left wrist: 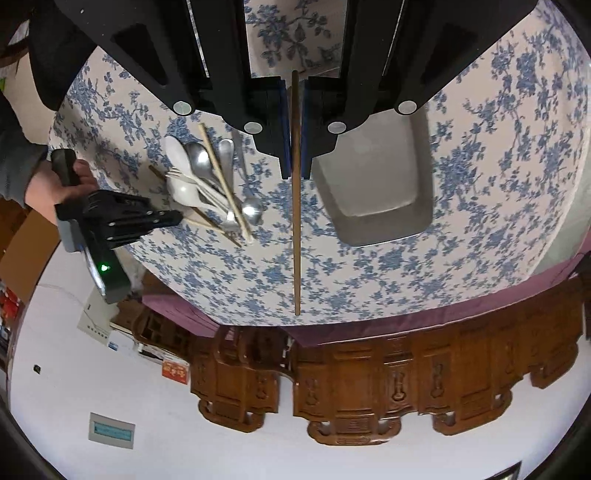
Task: Organize utensils
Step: 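Lower the chopstick into the grey tray and open the left tool while the right carries its chopstick over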
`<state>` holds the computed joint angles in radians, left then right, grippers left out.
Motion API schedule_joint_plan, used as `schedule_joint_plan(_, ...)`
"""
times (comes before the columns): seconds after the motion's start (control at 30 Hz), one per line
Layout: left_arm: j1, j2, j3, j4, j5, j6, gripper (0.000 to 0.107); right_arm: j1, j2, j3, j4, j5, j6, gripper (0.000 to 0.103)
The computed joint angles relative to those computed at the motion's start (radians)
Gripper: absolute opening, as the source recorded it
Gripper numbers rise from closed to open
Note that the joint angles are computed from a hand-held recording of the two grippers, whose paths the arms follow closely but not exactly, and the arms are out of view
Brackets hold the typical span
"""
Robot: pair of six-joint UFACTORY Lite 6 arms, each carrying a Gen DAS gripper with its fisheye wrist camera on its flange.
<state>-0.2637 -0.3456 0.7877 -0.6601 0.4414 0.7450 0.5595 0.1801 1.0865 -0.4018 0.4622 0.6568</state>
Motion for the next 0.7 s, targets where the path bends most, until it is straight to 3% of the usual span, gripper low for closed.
schedule_joint_plan(0.3,0.102,-0.006,-0.014,-0.045,0.025,0.081,0.004,0.038,0.001,0.077,-0.204,0.106,0.247,0.006)
schedule_joint_plan(0.7,0.167,0.027,-0.027,0.022,0.023,0.053,0.004,0.191,0.060,0.262,-0.199,0.171,0.298,0.006)
